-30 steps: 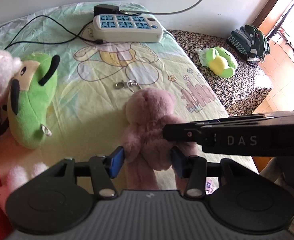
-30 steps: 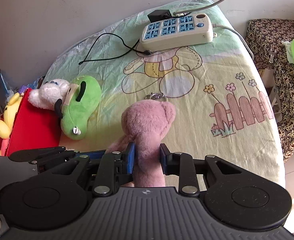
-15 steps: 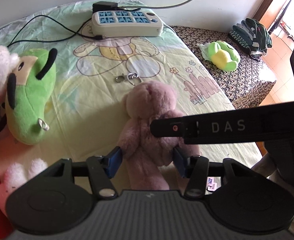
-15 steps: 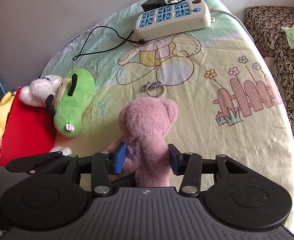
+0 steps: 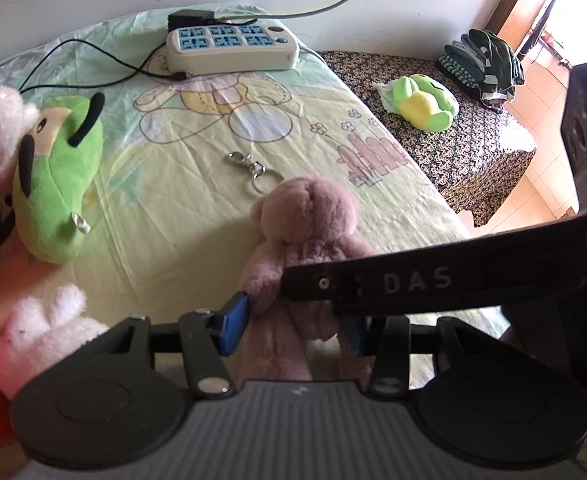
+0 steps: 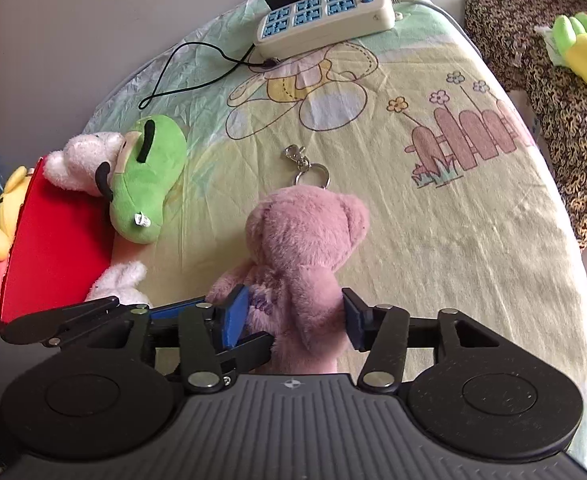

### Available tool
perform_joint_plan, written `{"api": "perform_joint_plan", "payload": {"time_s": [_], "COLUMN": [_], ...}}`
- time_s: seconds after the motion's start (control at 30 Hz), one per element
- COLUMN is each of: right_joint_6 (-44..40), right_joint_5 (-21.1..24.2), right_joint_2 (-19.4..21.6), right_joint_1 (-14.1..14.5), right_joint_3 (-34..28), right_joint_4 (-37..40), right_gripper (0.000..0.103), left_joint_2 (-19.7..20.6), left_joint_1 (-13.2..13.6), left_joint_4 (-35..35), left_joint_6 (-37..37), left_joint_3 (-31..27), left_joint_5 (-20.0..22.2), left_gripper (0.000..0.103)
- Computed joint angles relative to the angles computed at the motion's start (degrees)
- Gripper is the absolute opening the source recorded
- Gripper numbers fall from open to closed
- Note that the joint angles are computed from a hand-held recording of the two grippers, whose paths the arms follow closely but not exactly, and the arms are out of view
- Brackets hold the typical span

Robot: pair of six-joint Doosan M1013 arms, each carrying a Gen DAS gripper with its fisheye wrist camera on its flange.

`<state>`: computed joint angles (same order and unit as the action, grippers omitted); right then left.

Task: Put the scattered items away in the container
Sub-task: 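Lift the pink teddy bear and carry it to the red box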

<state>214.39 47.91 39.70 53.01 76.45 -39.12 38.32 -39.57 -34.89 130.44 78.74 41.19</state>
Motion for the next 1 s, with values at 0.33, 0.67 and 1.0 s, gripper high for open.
{"api": "perform_joint_plan", "payload": {"time_s": [0.33, 0.67, 1.0], "right_joint_6": [3.07, -8.12, -19.62], "right_joint_5": [3.16, 13.06, 18.18], "right_joint_2": [-0.29, 1.91, 10.03], "right_joint_1": [1.63, 3.69, 3.75], "right_joint_3": [-1.59, -12.44, -31.02], "right_joint_4": [-3.94, -10.1, -13.63], "right_gripper": [0.045, 0.043, 0.042], "left_joint_2": [-2.81, -8.83, -11.53], "left_joint_1": [1.09, 5.38, 12.76], "left_joint_4": [-6.38, -21.39, -29.11], "left_joint_6": [3.27, 13.01, 22.94], "left_joint_3": [2.43, 6.87, 7.34], "left_joint_5": [-0.7, -3.93, -1.84], "left_gripper": [0.046, 0.046, 0.046]}}
